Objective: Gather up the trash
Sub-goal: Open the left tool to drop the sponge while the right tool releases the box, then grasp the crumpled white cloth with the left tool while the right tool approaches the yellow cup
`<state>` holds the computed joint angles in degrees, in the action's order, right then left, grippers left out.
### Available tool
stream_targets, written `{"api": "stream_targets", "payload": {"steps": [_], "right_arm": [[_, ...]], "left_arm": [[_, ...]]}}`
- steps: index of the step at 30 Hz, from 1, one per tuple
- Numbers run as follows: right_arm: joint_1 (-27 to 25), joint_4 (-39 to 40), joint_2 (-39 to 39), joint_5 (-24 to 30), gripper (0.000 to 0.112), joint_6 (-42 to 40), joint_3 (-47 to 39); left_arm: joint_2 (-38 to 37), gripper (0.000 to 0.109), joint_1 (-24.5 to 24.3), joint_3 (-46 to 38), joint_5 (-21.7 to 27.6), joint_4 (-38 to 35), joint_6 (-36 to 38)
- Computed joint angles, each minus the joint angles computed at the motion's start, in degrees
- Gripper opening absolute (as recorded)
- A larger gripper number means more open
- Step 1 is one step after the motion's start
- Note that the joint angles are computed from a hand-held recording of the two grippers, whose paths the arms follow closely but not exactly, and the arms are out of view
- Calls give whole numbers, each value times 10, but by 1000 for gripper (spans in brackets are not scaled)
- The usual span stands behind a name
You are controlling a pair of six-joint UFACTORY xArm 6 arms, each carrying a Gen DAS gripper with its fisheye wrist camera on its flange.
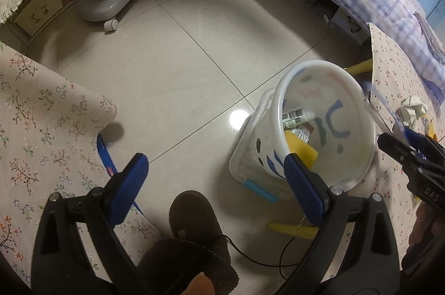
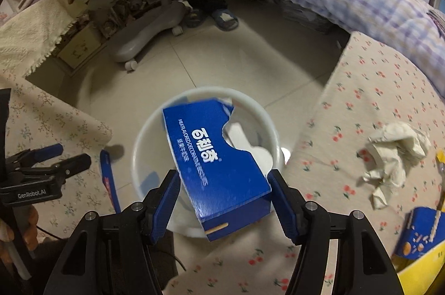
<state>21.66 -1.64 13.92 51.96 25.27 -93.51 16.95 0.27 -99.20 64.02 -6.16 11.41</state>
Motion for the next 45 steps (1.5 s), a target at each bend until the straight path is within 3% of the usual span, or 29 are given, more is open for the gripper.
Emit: {"api": "stream_targets", "payload": {"steps": [4,19,33,45], "right_arm": [[1,-7,-2,-6,83,16,-1],[-23,-71,-145,30,83,67,115],[-76,-124,-375,92,83,106,286],[-153,-127,-552,158,84,86,409]], "left_arm": [[-1,98,0,2,0,0,1],[-34,98,-17,35,-1,-18,31],[-83,98,-79,80,1,-34,50],[-106,98,-156,105,0,-26,45]]}}
